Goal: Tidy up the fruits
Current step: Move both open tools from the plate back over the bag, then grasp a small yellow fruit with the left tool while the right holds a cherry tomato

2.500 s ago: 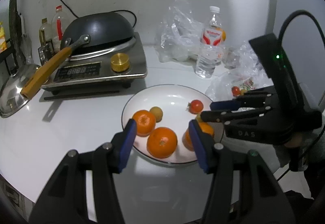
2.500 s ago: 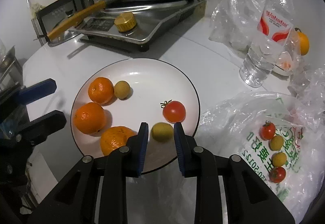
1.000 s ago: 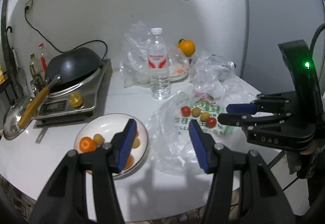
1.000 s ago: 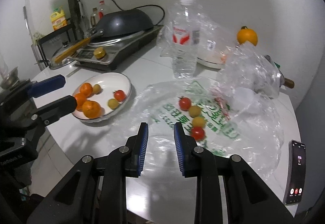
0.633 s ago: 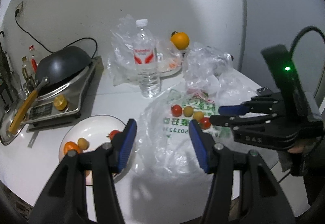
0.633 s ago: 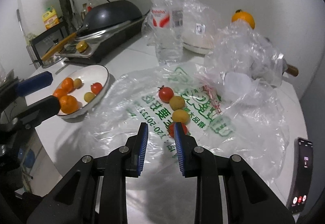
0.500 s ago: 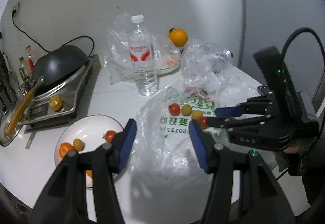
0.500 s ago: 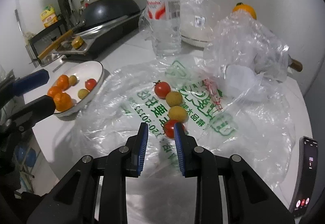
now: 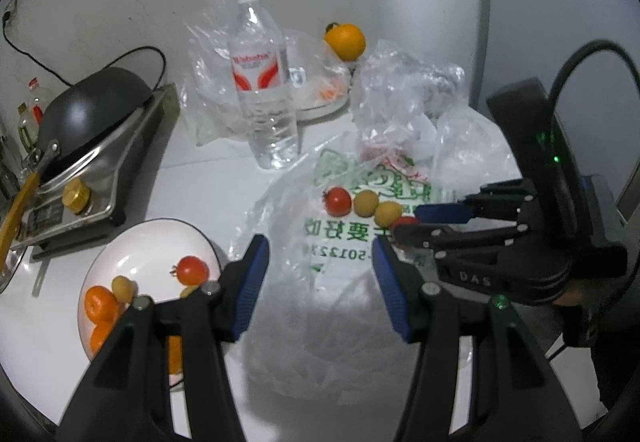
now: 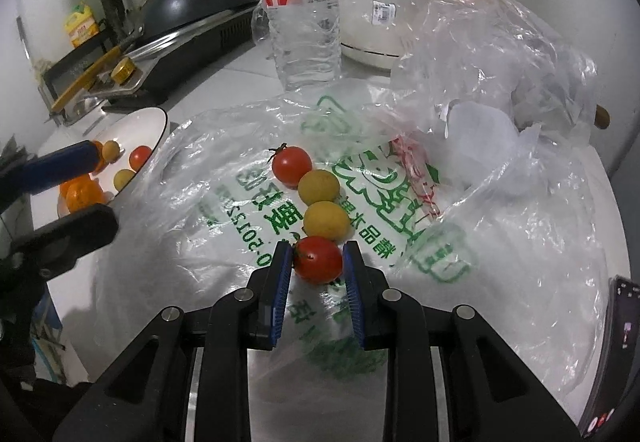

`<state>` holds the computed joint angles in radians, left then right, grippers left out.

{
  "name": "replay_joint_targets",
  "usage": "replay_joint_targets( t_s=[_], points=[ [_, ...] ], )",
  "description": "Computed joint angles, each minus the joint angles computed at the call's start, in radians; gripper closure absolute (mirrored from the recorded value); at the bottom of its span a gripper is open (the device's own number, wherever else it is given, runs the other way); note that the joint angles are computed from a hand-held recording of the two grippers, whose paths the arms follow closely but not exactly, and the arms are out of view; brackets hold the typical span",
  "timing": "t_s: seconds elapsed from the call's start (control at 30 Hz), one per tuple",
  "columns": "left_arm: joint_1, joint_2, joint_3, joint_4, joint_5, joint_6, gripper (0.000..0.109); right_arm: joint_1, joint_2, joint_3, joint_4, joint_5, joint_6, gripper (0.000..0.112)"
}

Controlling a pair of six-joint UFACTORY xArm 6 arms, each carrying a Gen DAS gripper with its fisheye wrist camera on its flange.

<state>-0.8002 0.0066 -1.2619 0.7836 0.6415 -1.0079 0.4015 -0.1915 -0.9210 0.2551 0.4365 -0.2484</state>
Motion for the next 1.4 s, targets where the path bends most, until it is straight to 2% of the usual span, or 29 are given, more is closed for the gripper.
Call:
replay_joint_targets(
  t_s=[0.33,0.73,0.9,1.2,1.4],
  points=[
    [-0.005,0.074,-0.076,-0.057,0.032,0.06,0.054,-0.018,-0.015,0.019,0.174,0.0,-0.171,0.084],
    [0.01,0.096,-0.093,-0.081,0.025,0.086,0.054,-0.009,0.025,-0.015,0.2,0.025,-0.198,0.082],
    [0.017,0.123,-0.126,-0.1,0.028,0.101,0.054,-0.027,-0.009,-0.012,0.22,0.03,-0.217,0.082],
    [-0.002,0.285,-0.317,-0.192,0.059,0.208,0.054,-0.106,-0.045,-0.011,0.279,0.033,-0.288,0.082],
    [-0.004,0.403,-0.459,-0.26,0.117,0.274,0.054,-0.143,-0.04,-0.017,0.367,0.046,-0.368,0.082]
  ],
)
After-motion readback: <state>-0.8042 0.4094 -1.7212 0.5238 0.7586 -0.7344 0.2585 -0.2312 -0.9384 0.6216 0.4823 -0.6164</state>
